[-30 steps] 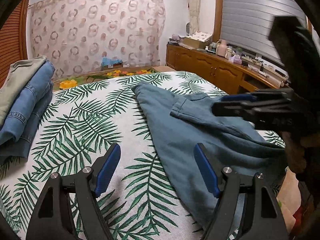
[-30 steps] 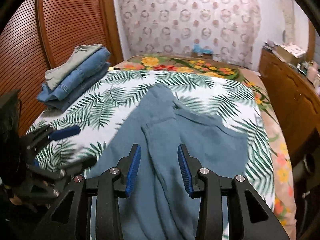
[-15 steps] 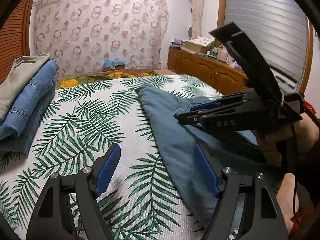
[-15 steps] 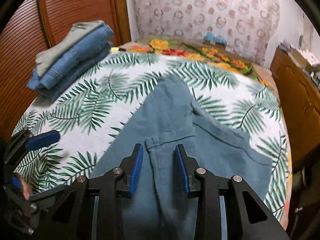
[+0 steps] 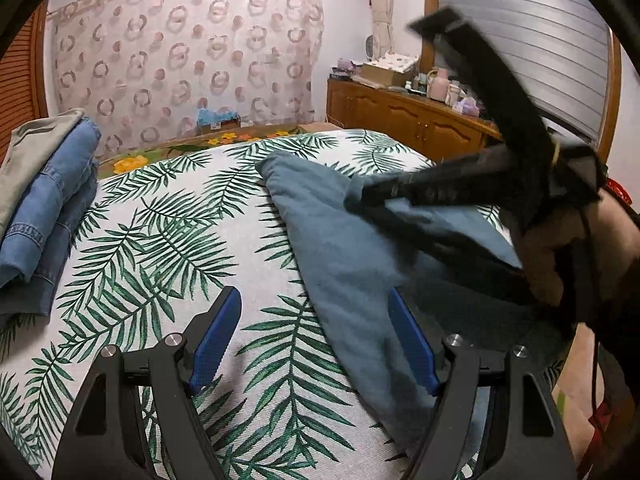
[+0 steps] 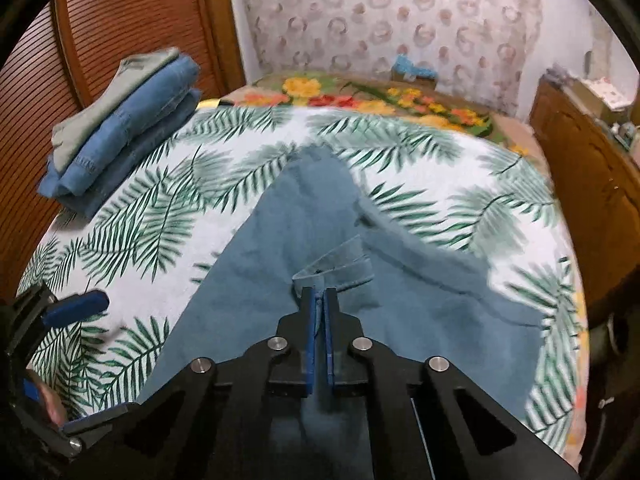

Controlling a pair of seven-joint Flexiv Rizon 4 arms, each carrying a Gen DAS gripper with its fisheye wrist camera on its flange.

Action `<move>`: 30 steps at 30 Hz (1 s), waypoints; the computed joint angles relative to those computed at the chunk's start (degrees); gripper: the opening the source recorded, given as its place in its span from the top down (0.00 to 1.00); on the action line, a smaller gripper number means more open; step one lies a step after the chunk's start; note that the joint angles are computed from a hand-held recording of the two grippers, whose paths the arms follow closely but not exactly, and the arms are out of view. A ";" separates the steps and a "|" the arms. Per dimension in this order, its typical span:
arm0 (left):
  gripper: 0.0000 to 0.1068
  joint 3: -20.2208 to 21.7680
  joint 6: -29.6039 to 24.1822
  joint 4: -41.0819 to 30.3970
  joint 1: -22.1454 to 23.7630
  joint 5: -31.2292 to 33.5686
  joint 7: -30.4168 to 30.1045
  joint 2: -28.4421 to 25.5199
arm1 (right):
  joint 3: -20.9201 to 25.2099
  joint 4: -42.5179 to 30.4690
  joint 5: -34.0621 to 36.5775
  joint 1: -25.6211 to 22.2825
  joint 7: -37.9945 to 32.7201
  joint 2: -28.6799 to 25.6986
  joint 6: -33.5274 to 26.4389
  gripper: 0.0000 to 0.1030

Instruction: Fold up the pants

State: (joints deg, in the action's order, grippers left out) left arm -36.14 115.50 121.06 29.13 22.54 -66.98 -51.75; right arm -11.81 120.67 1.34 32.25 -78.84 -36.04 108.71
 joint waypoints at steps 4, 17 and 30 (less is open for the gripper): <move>0.28 0.44 -1.85 -0.02 -0.76 -0.39 1.24 0.79 | -0.87 1.67 2.59 0.53 -0.87 1.07 3.98 0.97; 0.28 0.43 -2.64 0.51 -1.40 -2.73 3.04 1.21 | -2.77 3.18 8.68 1.00 -3.91 2.46 5.93 0.97; 0.28 0.80 -2.85 0.31 -2.07 -3.68 3.46 1.24 | -14.06 2.98 16.46 10.01 -4.79 0.22 4.01 0.98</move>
